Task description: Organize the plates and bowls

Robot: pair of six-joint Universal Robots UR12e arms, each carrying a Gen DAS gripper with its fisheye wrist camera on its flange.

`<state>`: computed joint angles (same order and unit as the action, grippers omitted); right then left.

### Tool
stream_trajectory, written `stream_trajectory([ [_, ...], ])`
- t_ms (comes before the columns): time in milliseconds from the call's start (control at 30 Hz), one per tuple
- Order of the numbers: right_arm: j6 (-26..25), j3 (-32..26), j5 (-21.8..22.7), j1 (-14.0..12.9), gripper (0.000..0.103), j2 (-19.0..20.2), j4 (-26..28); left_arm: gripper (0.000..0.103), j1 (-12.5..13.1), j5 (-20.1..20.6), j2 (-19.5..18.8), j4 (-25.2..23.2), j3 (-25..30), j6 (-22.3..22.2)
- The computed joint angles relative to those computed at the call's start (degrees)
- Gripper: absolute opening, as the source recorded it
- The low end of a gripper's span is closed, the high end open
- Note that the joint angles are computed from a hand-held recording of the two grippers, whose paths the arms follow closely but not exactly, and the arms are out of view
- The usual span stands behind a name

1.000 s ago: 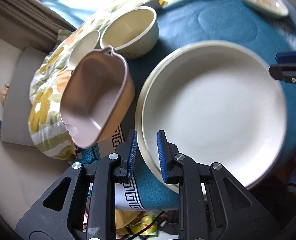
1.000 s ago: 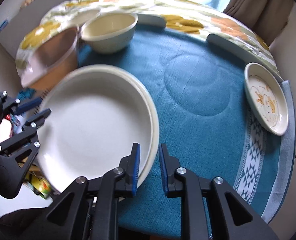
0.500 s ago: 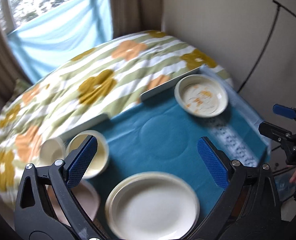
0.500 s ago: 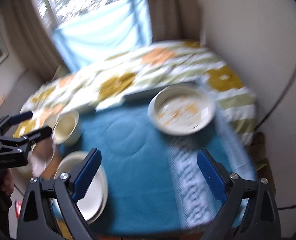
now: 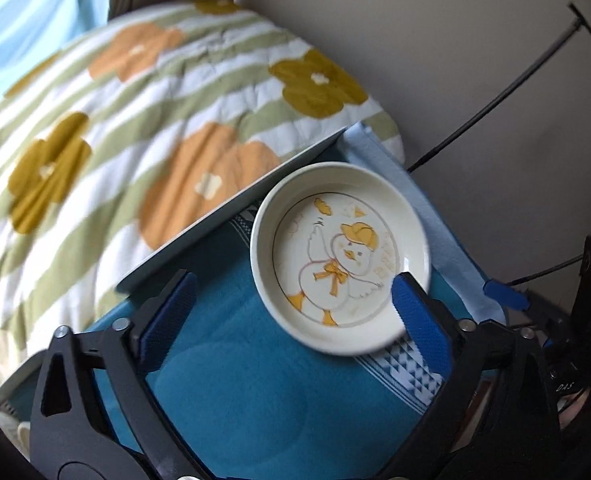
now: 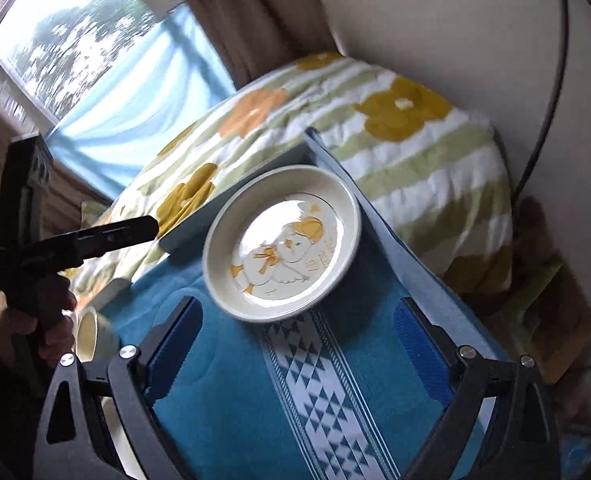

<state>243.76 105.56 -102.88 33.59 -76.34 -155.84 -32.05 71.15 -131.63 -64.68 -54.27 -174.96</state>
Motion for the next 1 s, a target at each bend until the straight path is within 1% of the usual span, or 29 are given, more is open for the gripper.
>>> stream_trajectory([
  [33, 1.3, 0.6, 1.1, -0.6, 0.083, 0.4, -1.3, 0.081, 0.1, -0.4, -1.0, -1.5, 1.1, 0.2],
  [67, 2.8, 1.1, 2.4, -1.2, 0.067, 0.9, -2.0, 0.069, -0.1, 0.1, -2.6, -3.5, 3.0, 0.5],
  [100, 3.6, 1.2, 3.6, -1.6, 0.055, 1.5, -2.1, 0.064, -0.3, 1.2, -3.7, -4.9, 4.4, 0.7],
  [133, 3.8, 1.3, 4.8, -2.1, 0.051, 2.0, -2.4, 0.056, -0.4, 1.8, -4.3, -5.9, 5.2, 1.1],
  [167, 3.8, 1.3, 5.7, -2.4, 0.044, 2.6, -3.0, 0.05, -0.5, 1.8, -5.2, -6.9, 6.1, 1.4],
  [200, 4.0, 1.3, 5.7, -2.4, 0.037, 3.0, -3.7, 0.048, -0.4, 1.1, -5.6, -7.7, 6.6, 1.5],
  [267, 4.4, 1.3, 5.1, -2.3, 0.035, 3.5, -5.4, 0.044, -0.1, -0.8, -6.4, -8.8, 7.5, 1.6],
  [333, 4.5, 1.1, 3.9, -2.3, 0.034, 3.9, -5.9, 0.041, 0.1, -2.2, -6.7, -7.7, 7.4, 1.8],
  [400, 4.3, 0.7, 3.0, -2.3, 0.034, 4.2, -5.5, 0.032, 0.2, -3.4, -7.2, -8.6, 8.5, 2.2],
  [433, 4.6, 0.6, 2.5, -2.3, 0.033, 4.2, -5.3, 0.03, 0.0, -2.8, -7.5, -9.0, 9.2, 2.3],
  [500, 5.3, 0.8, 2.3, -2.5, 0.023, 4.4, -5.6, 0.028, -0.1, -2.3, -7.7, -9.3, 9.5, 2.9],
  [567, 5.7, 0.7, 1.9, -2.6, 0.017, 4.5, -5.2, 0.018, 0.0, -1.9, -7.7, -9.2, 9.5, 2.7],
  [633, 5.6, 0.8, 1.4, -2.6, 0.016, 4.7, -5.9, 0.013, 0.2, -1.8, -7.8, -9.4, 9.6, 2.1],
  [700, 5.0, 0.6, 0.9, -2.5, 0.015, 4.8, -5.7, 0.013, 0.2, -1.7, -7.5, -8.9, 9.0, 2.1],
  [800, 4.3, 0.6, 1.8, -2.9, 0.015, 4.8, -5.5, 0.013, 0.0, -0.3, -6.7, -8.1, 7.8, 1.7],
  [867, 3.9, 0.6, 2.3, -3.2, 0.015, 4.5, -4.9, 0.013, 0.0, -0.6, -5.9, -7.6, 6.4, 1.6],
  [1000, 2.5, 0.6, 0.6, -2.8, 0.016, 4.1, -4.2, 0.013, 0.1, -1.3, -4.1, -5.7, 3.5, 1.5],
])
